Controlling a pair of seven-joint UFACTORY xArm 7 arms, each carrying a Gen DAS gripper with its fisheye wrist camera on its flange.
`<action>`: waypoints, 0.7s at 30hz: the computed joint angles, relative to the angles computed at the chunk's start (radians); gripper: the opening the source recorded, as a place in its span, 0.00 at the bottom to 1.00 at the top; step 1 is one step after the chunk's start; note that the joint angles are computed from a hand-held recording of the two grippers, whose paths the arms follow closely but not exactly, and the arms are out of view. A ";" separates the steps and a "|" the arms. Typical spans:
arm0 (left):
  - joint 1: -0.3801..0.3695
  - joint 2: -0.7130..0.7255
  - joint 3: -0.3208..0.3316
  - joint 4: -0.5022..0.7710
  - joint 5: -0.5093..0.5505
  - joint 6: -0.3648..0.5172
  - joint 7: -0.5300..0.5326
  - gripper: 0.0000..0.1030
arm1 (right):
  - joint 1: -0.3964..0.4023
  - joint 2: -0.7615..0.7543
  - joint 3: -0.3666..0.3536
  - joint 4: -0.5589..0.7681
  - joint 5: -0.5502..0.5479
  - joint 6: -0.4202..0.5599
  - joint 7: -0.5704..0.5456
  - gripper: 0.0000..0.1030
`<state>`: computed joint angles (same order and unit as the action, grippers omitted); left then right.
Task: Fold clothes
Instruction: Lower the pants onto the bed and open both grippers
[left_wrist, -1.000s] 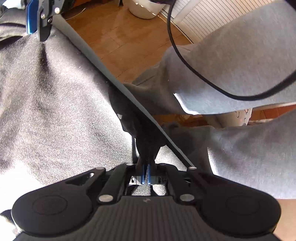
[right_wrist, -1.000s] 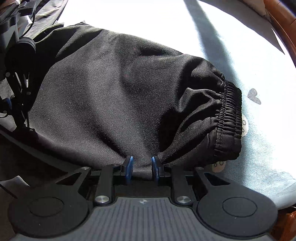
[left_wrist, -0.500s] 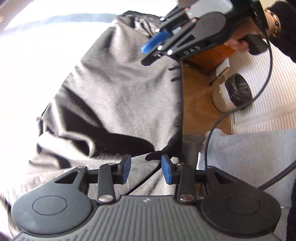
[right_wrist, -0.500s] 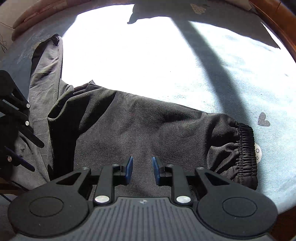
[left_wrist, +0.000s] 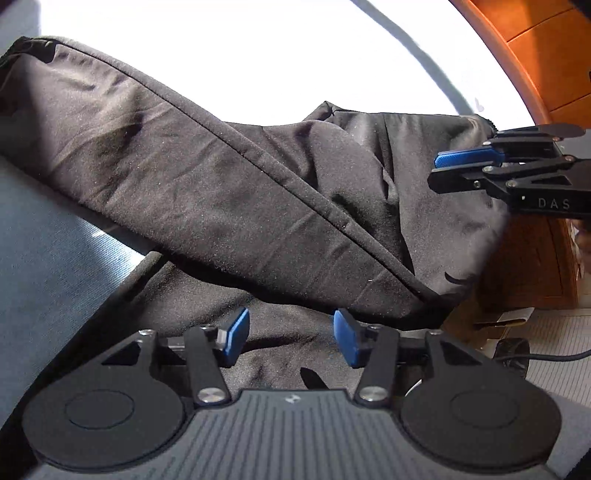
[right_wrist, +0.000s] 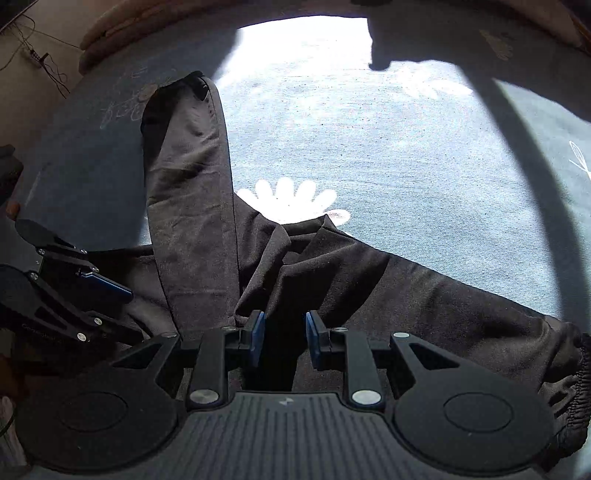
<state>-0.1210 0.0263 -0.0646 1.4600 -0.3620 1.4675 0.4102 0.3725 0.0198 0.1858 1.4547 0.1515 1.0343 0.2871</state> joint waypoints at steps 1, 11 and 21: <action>-0.001 -0.017 -0.001 -0.026 0.000 -0.021 -0.015 0.52 | 0.003 0.008 0.003 0.011 0.006 0.004 -0.014 0.33; -0.056 -0.059 -0.037 -0.069 0.091 -0.242 -0.291 0.59 | -0.011 -0.018 -0.007 -0.081 0.136 -0.099 -0.207 0.34; -0.145 -0.045 -0.083 -0.117 0.246 -0.535 -0.665 0.67 | -0.072 -0.203 -0.064 -0.368 0.216 -0.259 -0.257 0.44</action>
